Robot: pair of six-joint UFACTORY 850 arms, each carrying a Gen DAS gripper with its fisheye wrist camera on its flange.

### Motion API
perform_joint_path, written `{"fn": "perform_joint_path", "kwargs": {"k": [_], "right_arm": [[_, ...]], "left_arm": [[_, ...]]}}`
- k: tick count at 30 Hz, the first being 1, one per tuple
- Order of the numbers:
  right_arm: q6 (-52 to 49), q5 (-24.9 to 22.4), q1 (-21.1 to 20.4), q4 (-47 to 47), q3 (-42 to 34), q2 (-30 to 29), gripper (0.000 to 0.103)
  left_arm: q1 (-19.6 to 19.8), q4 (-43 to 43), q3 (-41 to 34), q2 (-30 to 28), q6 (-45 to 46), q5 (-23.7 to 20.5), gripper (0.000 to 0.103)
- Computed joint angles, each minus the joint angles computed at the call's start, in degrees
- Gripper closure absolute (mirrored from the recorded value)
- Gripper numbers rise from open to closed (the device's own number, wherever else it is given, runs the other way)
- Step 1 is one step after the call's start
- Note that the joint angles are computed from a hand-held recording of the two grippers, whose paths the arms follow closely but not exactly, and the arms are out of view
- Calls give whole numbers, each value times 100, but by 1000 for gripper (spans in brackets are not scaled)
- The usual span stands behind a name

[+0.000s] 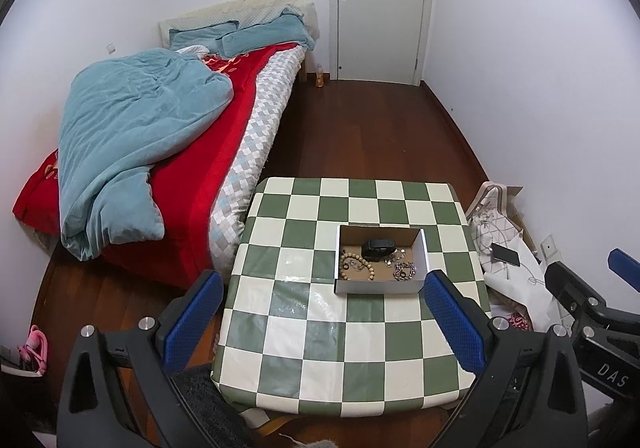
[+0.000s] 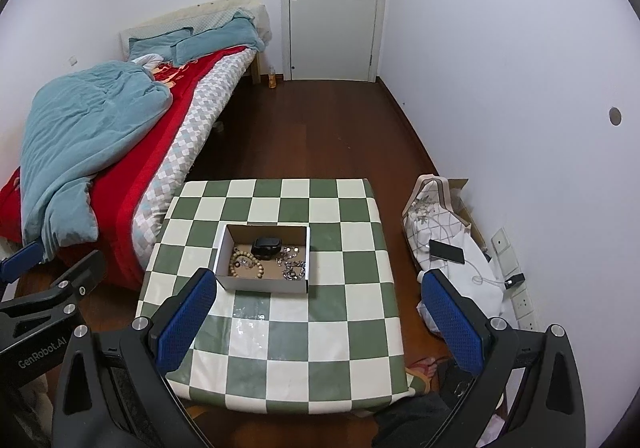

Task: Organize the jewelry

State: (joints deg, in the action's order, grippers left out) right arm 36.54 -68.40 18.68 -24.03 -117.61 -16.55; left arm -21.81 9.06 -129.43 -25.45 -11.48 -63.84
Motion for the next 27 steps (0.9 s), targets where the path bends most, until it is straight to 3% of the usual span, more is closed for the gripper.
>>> {"fn": "perform_joint_path", "kwargs": {"k": [27], "right_arm": [[-103,-52,-2,88,-166,-138,0]], "left_arm": [[-2,80,66,53,-46,5,1]]}}
